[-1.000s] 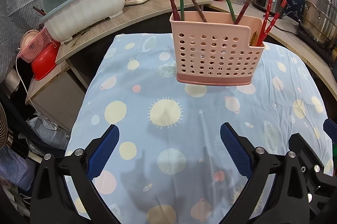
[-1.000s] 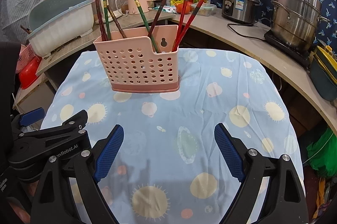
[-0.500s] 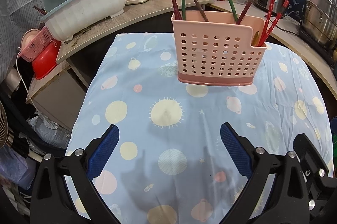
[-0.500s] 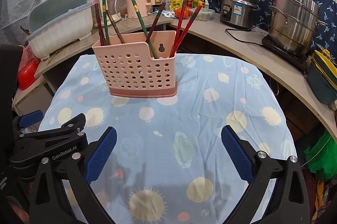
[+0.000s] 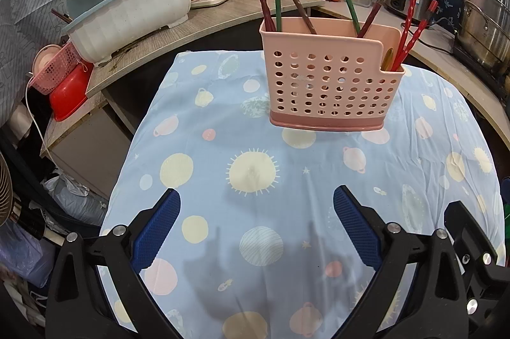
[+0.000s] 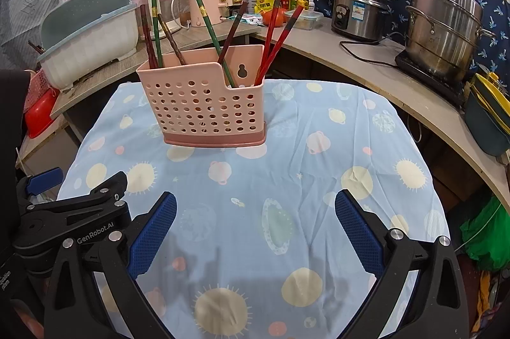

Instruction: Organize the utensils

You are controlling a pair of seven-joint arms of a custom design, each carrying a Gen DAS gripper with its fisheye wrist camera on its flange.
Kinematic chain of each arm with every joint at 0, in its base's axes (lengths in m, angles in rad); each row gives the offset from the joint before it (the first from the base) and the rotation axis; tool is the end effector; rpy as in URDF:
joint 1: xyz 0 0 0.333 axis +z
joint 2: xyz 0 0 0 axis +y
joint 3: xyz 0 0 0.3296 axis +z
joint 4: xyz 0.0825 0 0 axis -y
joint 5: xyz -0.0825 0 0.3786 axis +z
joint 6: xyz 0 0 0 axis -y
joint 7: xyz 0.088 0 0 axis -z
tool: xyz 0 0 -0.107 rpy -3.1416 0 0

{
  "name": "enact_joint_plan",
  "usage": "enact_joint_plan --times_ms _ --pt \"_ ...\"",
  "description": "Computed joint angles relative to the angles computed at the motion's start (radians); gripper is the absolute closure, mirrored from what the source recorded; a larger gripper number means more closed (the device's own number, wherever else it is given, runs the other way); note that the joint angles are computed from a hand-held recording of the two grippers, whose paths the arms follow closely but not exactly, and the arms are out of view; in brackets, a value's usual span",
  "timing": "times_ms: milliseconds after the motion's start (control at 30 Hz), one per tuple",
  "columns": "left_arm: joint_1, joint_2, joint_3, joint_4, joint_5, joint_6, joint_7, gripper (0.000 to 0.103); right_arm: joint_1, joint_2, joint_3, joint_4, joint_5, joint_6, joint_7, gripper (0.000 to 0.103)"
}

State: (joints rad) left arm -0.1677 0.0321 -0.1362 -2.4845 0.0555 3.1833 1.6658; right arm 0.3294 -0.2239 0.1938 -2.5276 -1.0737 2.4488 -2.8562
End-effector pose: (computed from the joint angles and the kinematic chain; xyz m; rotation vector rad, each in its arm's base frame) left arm 0.4915 -0.1593 0.3714 -1.3920 2.2271 -0.6964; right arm 0.3873 0.2229 0.3860 -1.3097 2.2452 -0.9019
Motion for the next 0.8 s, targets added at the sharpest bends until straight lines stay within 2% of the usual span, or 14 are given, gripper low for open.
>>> enact_joint_plan --times_ms 700,800 --pt "-0.004 0.0 0.007 -0.001 0.01 0.003 -0.014 0.011 0.003 0.008 -0.002 0.001 0.008 0.002 0.002 0.007" --pt "0.013 -0.002 -0.023 -0.007 -0.063 0.011 0.043 0.011 0.004 0.008 0.0 0.001 0.007 -0.002 0.004 0.007"
